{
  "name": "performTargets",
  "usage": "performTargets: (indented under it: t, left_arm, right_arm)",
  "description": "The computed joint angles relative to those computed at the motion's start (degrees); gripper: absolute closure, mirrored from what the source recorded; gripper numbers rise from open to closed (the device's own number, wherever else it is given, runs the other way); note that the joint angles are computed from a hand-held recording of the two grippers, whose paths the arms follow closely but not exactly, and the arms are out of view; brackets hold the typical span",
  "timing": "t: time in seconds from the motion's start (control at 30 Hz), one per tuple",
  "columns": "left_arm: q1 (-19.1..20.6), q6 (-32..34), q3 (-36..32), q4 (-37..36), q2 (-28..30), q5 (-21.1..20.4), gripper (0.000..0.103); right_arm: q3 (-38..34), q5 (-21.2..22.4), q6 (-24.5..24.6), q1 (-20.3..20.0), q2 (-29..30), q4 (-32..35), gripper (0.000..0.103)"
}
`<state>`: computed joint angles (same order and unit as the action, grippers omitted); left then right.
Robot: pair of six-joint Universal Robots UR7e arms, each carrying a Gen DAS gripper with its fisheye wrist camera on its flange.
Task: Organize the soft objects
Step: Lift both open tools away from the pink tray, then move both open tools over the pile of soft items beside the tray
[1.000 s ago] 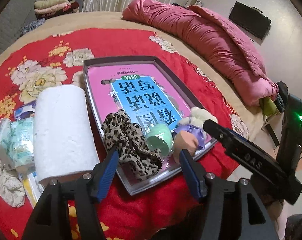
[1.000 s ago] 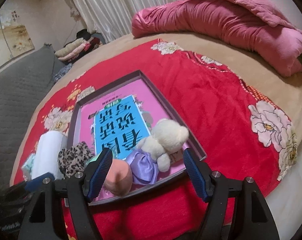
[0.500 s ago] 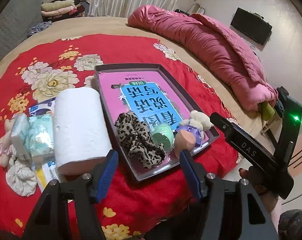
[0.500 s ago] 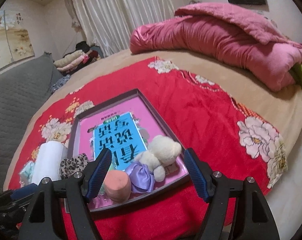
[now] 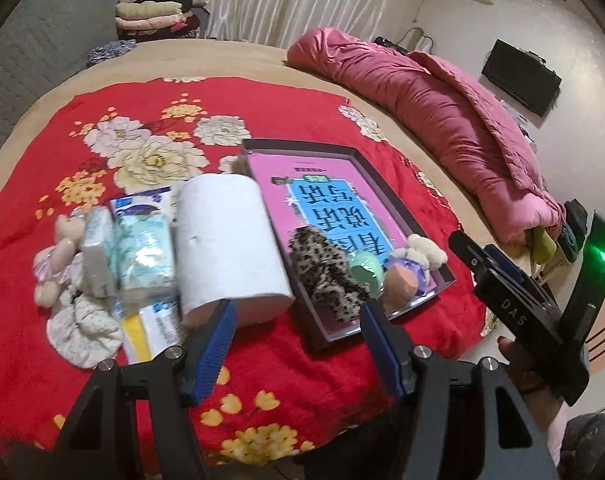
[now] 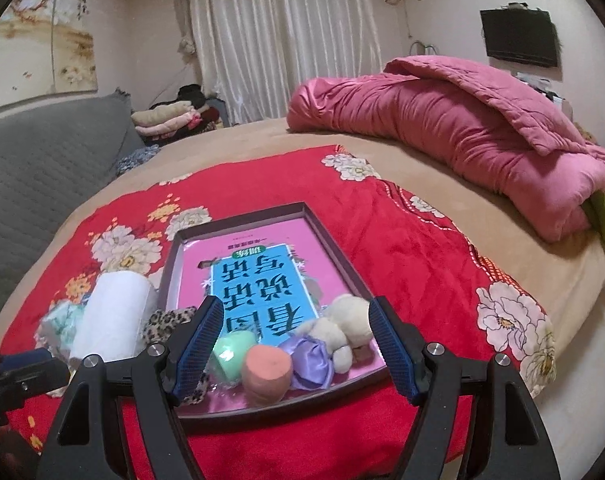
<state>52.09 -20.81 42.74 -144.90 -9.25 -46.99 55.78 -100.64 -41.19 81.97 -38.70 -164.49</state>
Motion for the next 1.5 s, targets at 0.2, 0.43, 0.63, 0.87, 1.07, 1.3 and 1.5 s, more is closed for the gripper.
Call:
performTargets:
  t: [0.2, 0.43, 0.63, 0.87, 1.07, 1.3, 1.5]
  left_arm:
    - [0.11, -2.5, 8.72, -5.26, -5.04, 0.52, 0.039]
    - [0.25, -3.77, 17.34, -10.67, -10.28, 5.09, 0.04]
    - [0.65, -4.58, 23.51, -14.38, -13.8, 11.03, 0.04]
    - [1.93, -7.86, 28.69, -18.3, -17.16, 13.21, 0.039]
    - [2.52, -8.31, 30.53, -19.91, -18.44, 13.51, 0.04]
    - [3.38, -11.42, 30.97, -16.91, -19.58, 13.45, 0.04]
    - [4.07, -12.65, 30.62, -15.38, -19.68, 14.14, 0.04]
  right_arm:
    - [3.09, 0.3, 0.02, 1.1, -1.81, 0.26, 0.027]
    - [7.91, 2.65, -2.97, 3.44, -4.2, 0.53, 0.027]
    - [10.51, 3.76, -8.19, 5.8, -4.99, 0.32, 0.027]
    - [11.69, 3.83, -10.42, 8.58, -4.65, 2.5, 0.027]
    - [11.78, 4.53, -10.6, 10.58, -3.78, 5.25, 0.027]
    - [7.8, 4.95, -11.21, 12.67, -0.68, 10.0, 0.027]
    - [1.34, 3.51, -10.28, 14.14, 3.93, 14.69, 0.027]
